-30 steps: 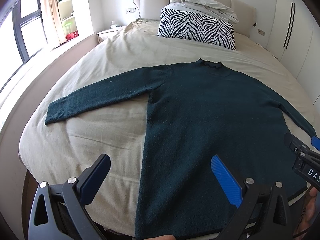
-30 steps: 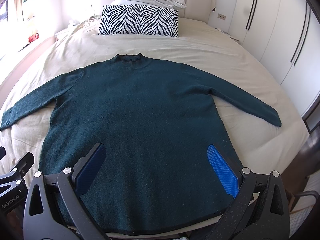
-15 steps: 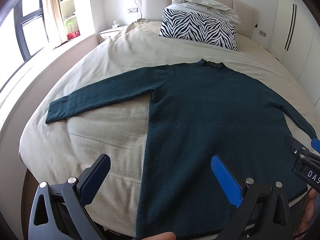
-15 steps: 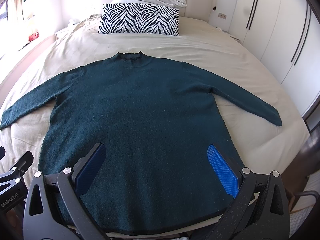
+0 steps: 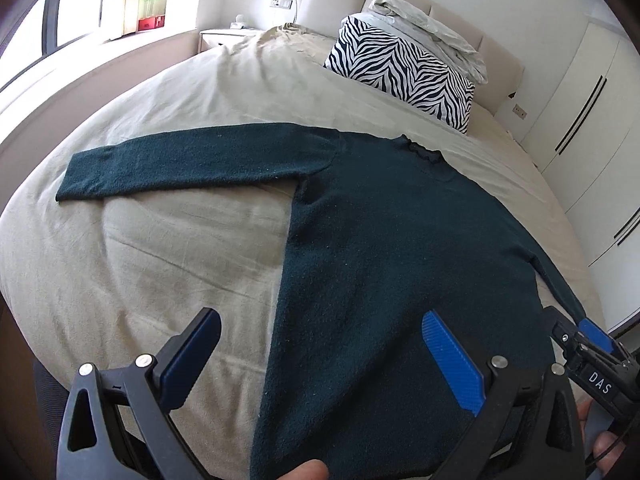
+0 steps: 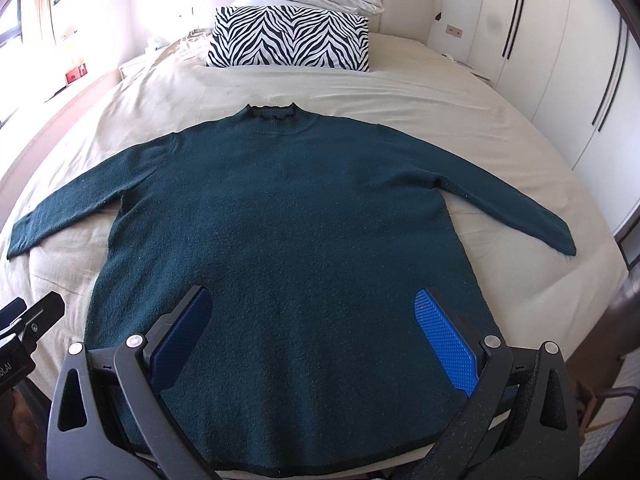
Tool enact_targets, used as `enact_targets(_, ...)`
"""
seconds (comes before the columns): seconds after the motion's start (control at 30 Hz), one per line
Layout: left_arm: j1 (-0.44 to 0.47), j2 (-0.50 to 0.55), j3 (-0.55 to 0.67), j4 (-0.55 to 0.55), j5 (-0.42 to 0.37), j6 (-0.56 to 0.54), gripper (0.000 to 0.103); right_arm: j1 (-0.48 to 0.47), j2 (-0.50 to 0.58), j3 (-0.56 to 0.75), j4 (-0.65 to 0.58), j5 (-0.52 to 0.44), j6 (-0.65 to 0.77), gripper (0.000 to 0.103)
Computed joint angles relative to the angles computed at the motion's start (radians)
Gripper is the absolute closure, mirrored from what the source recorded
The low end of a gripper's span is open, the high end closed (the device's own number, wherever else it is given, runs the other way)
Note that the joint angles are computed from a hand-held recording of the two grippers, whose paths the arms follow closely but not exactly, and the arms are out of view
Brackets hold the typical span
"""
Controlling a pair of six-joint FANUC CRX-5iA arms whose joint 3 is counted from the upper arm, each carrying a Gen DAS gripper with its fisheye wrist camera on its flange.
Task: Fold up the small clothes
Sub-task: 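Grasp the sweater side with the left gripper and fold it inward over the body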
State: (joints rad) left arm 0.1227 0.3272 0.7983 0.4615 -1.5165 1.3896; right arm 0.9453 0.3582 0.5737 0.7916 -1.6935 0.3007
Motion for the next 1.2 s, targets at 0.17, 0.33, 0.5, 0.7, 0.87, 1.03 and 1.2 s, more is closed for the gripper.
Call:
enact_targets(0.17, 0.073, 0.056, 0.009, 0.114, 0.059, 0.058, 0.0, -0.007, -0.105, -0.157, 0.075, 0.259, -0.081, 0.0)
enact_targets(0.33, 0.108, 0.141, 0.081, 0.123, -0.041, 0.098, 0.0, -0.039, -0.037, -0.044, 0.077, 0.321, 0.001, 0.0)
enact_targets(0.5, 0.197, 0.114, -0.059, 0.218, 0.127, 0.18, 0.001, -0.06, 0.047, 0.097, 0.04, 0.35, 0.083, 0.0)
enact_targets(0.7, 0.282, 0.229, -0.04, 0.357, 0.253, 0.442, 0.004, -0.111, 0.094, 0.178, -0.099, 0.426, 0.084, 0.014)
enact_targets(0.87, 0.286, 0.248, -0.077, 0.376, 0.371, 0.597, 0.008, -0.155, 0.124, 0.212, -0.223, 0.475, 0.067, 0.032)
enact_targets(1.03, 0.275, 0.286, -0.06, 0.421, 0.488, 0.656, 0.015, -0.175, 0.095, 0.134, -0.239, 0.55, 0.026, 0.033)
enact_targets(1.2, 0.28, 0.388, 0.083, 0.357, 0.439, 0.773, 0.076, -0.194, 0.031, 0.025, -0.245, 0.601, -0.03, 0.033)
